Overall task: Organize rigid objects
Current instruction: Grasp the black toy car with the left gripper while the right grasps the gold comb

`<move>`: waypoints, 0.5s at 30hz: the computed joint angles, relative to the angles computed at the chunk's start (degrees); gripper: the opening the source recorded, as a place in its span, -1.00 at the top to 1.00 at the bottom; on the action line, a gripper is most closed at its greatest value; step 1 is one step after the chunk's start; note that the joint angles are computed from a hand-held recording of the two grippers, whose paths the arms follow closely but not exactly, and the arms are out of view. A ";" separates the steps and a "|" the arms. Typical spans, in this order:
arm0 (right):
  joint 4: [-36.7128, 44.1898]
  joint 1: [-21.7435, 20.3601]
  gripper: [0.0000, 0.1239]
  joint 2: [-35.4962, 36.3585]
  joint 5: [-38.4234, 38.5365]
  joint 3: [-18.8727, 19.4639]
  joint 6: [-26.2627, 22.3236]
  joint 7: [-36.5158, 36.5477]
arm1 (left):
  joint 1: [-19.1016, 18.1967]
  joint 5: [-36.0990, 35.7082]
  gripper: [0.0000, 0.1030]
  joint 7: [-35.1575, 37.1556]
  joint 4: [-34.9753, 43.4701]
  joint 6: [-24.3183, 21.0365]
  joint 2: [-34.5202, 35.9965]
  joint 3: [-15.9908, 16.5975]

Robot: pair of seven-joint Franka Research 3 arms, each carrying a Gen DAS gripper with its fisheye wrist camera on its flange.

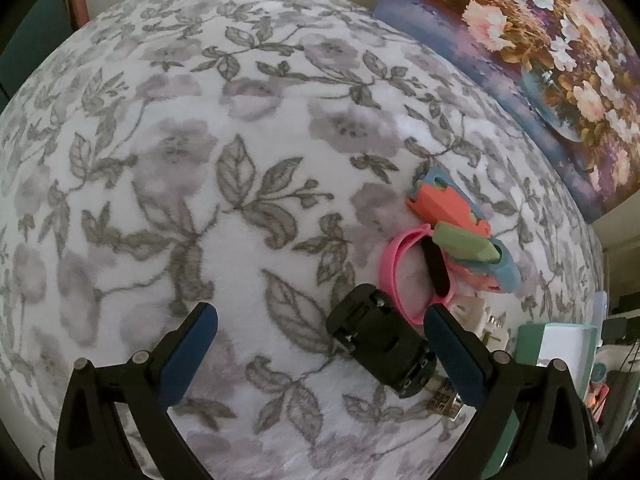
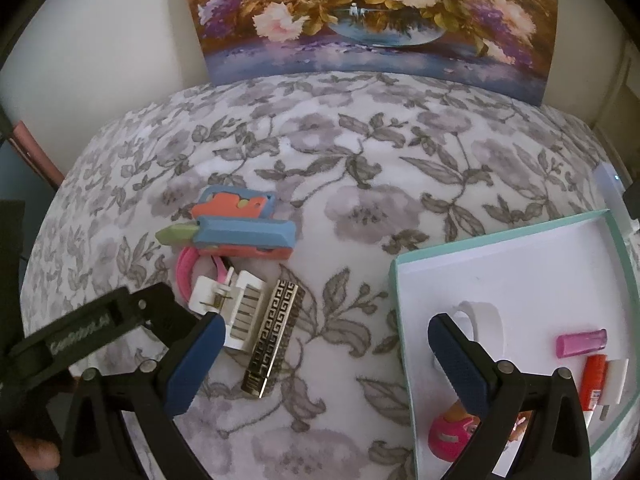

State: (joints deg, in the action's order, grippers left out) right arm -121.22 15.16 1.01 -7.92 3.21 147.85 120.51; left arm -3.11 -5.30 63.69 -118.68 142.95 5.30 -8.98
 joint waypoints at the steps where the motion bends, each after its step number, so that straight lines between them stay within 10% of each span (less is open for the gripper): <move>1: -0.25 -0.10 -0.66 -0.14 0.40 -0.10 0.10 -0.08 | -0.06 -0.07 -0.99 -0.32 0.12 0.44 0.28 -0.04; 15: -1.81 -0.95 -0.66 -1.25 3.35 -0.09 0.69 -1.37 | -0.81 5.49 -0.99 -1.63 3.07 -4.79 2.51 -0.34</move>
State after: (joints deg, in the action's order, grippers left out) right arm -123.03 14.21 -0.25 -4.57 3.12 148.54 119.13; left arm -3.91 0.19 62.06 -115.61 138.16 7.82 -9.32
